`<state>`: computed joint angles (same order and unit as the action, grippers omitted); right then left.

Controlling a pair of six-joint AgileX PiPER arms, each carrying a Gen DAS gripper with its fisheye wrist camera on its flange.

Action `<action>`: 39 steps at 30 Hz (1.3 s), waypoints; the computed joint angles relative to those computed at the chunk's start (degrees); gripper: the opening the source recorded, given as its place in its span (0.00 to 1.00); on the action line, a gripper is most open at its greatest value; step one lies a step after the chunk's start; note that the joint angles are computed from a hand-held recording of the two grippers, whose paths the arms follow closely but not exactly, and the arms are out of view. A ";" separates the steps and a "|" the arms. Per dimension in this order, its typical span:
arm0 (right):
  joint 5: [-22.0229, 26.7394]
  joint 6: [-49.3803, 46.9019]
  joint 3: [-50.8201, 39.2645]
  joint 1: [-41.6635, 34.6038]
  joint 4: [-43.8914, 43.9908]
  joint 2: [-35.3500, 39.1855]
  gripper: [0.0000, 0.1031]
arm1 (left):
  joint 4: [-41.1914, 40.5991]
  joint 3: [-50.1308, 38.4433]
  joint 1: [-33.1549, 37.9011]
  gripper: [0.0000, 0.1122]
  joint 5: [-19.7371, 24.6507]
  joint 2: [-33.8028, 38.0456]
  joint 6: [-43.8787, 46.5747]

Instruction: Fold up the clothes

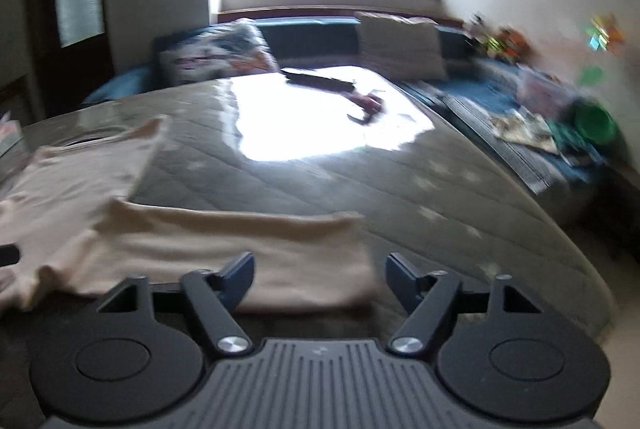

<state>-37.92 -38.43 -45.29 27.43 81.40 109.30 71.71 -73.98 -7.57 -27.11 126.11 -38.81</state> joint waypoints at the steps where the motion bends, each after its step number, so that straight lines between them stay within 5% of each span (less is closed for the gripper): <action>1: 0.89 2.00 0.69 -0.80 -1.28 0.05 0.58 | 1.13 -0.11 -0.13 0.69 -0.32 0.08 -0.91; 7: 2.05 7.12 0.50 -2.58 -5.10 1.84 0.13 | 7.63 -0.47 -0.43 0.43 -2.22 0.54 -4.06; 9: 1.78 2.72 -1.18 -2.52 -2.25 1.95 0.11 | 10.41 -0.66 -0.32 0.32 -2.86 0.84 -5.38; 19: 2.56 -7.87 -10.94 -9.36 -2.77 5.80 0.09 | 15.23 -0.88 0.42 0.24 -5.64 1.65 -4.83; 22: 6.42 -4.36 -11.92 -11.61 -5.14 8.31 0.10 | 17.61 -1.68 0.75 0.25 -6.29 1.57 -7.53; 26: 5.64 4.58 -8.16 -10.71 -10.43 7.23 0.26 | 19.68 -2.65 1.27 0.26 -7.95 0.62 -10.68; 33: 6.84 16.18 -5.28 -12.12 -18.67 5.76 0.30 | 22.30 -6.76 -0.91 0.26 -5.74 1.77 -18.35; 36: 6.11 14.90 -7.02 -12.15 -16.38 7.42 0.26 | 23.68 -7.81 -1.95 0.26 -4.58 2.79 -19.68; 37: 6.15 15.34 -7.13 -12.21 -16.48 7.45 0.14 | 23.96 -7.99 -2.24 0.26 -4.31 3.08 -19.82; 39: 6.09 19.01 -6.50 -12.58 -18.98 7.00 0.08 | 24.45 -8.12 -2.79 0.26 -3.85 3.59 -19.80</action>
